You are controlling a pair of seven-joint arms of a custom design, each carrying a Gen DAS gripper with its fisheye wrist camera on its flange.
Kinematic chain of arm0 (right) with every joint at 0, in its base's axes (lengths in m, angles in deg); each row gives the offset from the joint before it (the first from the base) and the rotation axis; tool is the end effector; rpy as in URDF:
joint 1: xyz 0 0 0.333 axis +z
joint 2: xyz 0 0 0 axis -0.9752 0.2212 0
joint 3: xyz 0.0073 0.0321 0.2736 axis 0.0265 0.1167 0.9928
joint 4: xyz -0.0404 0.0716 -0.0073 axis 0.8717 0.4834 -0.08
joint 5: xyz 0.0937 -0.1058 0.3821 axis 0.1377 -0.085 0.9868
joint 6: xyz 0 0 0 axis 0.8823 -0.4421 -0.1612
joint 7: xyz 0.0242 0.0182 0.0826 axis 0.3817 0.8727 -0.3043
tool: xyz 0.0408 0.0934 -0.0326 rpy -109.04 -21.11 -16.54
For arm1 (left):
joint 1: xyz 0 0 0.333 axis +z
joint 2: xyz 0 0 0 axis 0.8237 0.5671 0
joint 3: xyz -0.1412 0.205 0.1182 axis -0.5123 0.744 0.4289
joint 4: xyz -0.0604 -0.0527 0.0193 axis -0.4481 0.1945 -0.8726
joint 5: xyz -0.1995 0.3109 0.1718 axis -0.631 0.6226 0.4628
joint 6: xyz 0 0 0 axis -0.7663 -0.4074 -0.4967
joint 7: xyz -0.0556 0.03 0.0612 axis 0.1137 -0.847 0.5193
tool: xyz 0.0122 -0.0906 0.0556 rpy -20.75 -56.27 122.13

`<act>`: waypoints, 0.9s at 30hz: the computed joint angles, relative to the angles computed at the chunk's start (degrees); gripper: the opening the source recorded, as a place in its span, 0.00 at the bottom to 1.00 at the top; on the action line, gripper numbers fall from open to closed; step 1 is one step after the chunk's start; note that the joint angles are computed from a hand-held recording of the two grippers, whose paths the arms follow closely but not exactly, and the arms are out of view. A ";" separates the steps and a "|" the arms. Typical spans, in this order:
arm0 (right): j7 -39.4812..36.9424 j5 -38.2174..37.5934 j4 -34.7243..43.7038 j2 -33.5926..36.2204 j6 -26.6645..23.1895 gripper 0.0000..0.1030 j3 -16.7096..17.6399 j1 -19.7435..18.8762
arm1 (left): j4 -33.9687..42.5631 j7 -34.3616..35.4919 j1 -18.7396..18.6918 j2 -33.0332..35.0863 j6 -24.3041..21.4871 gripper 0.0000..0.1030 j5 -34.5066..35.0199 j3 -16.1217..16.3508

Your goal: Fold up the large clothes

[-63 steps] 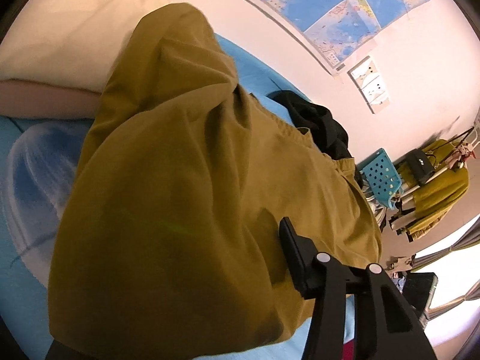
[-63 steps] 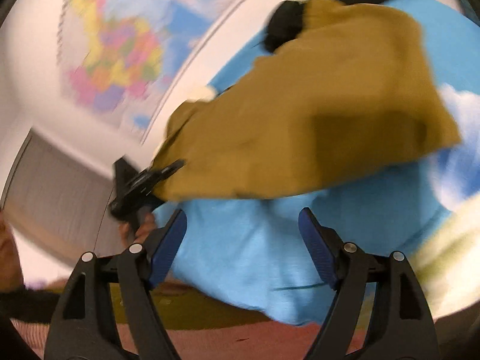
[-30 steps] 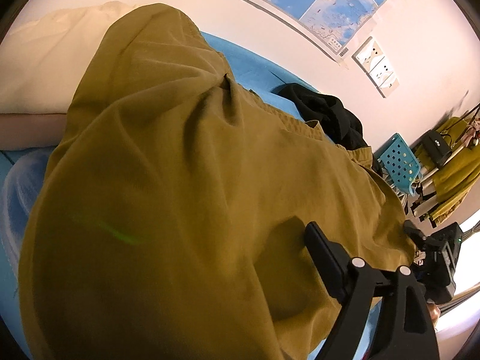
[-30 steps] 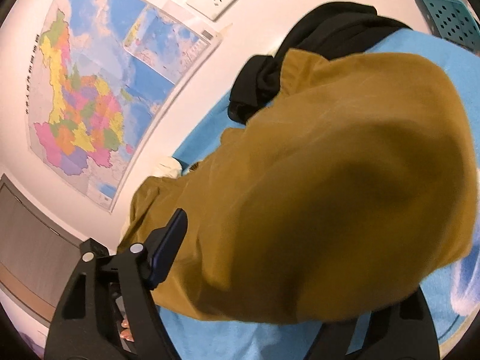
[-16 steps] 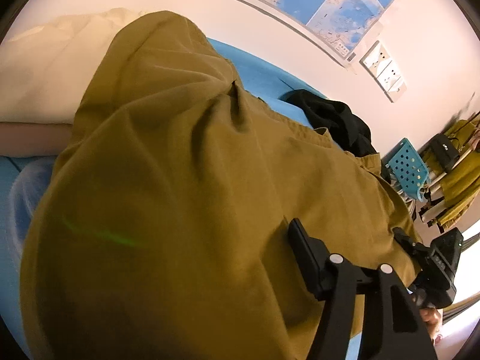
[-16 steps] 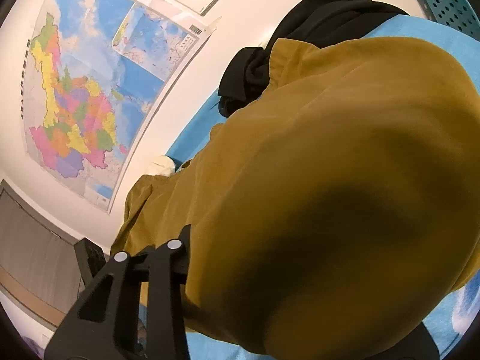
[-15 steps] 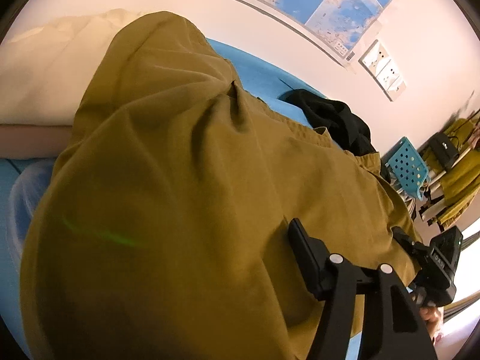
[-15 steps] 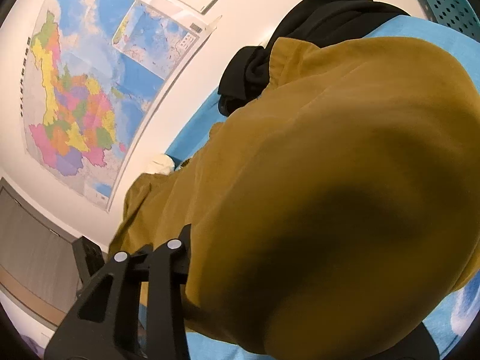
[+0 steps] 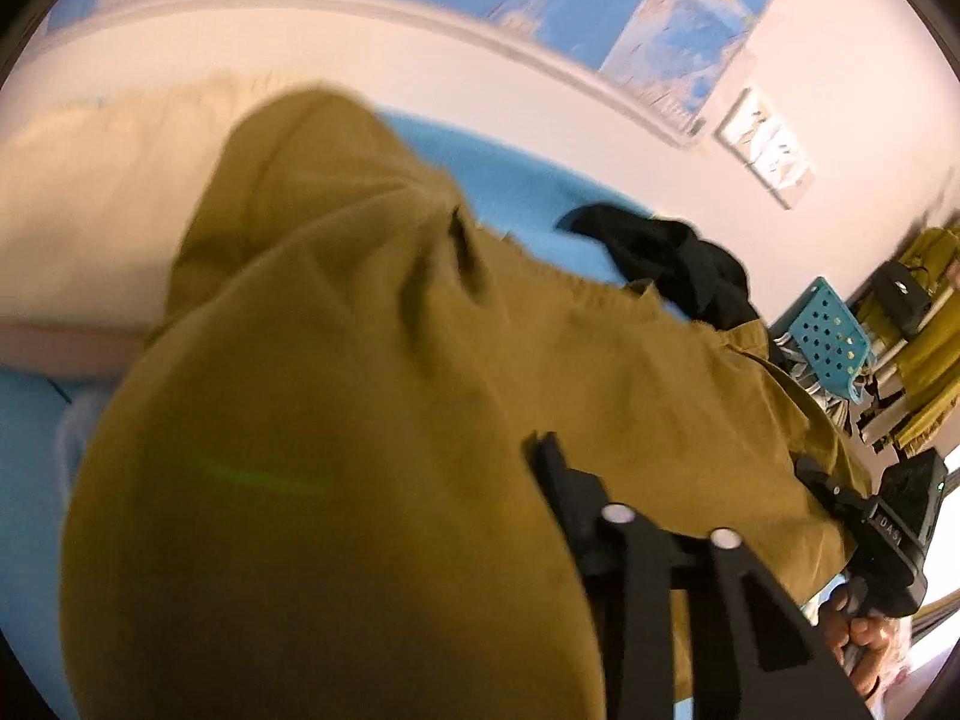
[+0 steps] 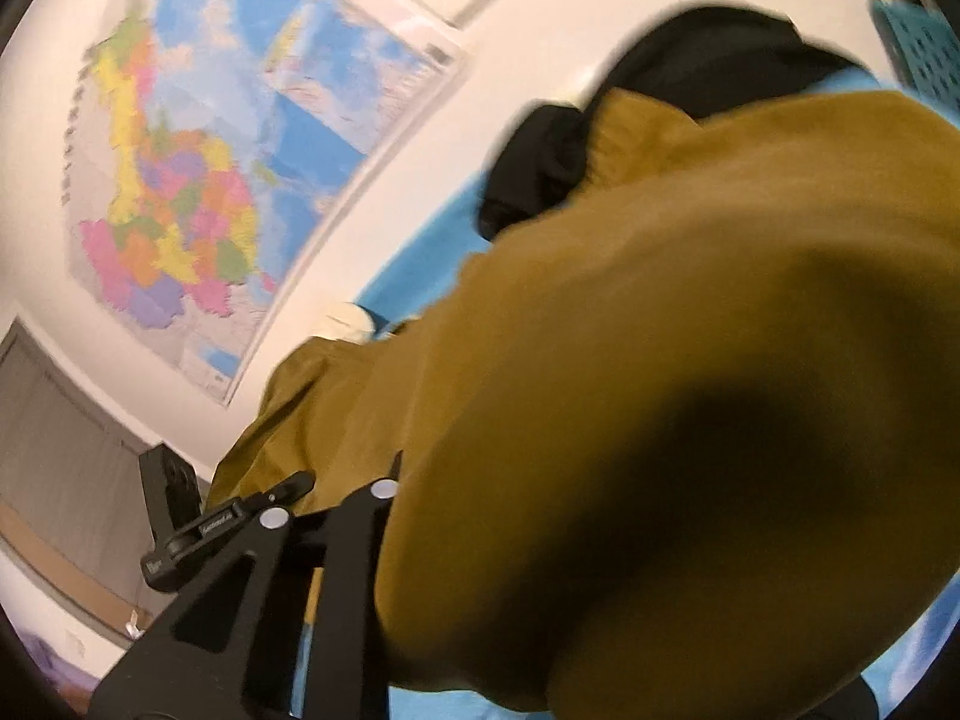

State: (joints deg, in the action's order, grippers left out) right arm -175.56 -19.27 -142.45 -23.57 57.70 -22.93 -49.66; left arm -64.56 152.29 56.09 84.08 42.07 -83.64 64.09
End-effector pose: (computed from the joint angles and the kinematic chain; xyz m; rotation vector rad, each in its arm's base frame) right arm 0.3748 0.3674 0.4792 -0.4945 1.9327 -0.6032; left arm 0.6742 -0.1426 0.5639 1.1806 -2.5660 1.1283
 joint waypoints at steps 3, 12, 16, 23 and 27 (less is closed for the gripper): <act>-9.24 2.61 3.73 0.76 -4.74 0.18 0.78 0.93 | -0.70 2.91 0.57 -1.74 0.69 0.27 -1.56 -0.31; -25.69 3.71 11.90 2.97 -10.87 0.16 0.97 2.07 | 2.52 6.90 0.88 -2.27 1.09 0.25 -5.01 -0.23; -31.27 1.29 15.40 4.06 -12.08 0.16 0.96 2.24 | 6.08 7.60 1.73 -0.95 0.58 0.25 -6.47 -0.59; -39.11 -3.59 22.21 7.02 -8.98 0.16 -0.78 1.24 | 16.14 6.82 2.36 3.97 2.86 0.25 -7.27 -1.91; -42.31 -6.32 27.57 10.47 -4.68 0.16 -2.71 0.38 | 24.88 4.66 2.13 9.24 4.98 0.25 -4.82 -2.65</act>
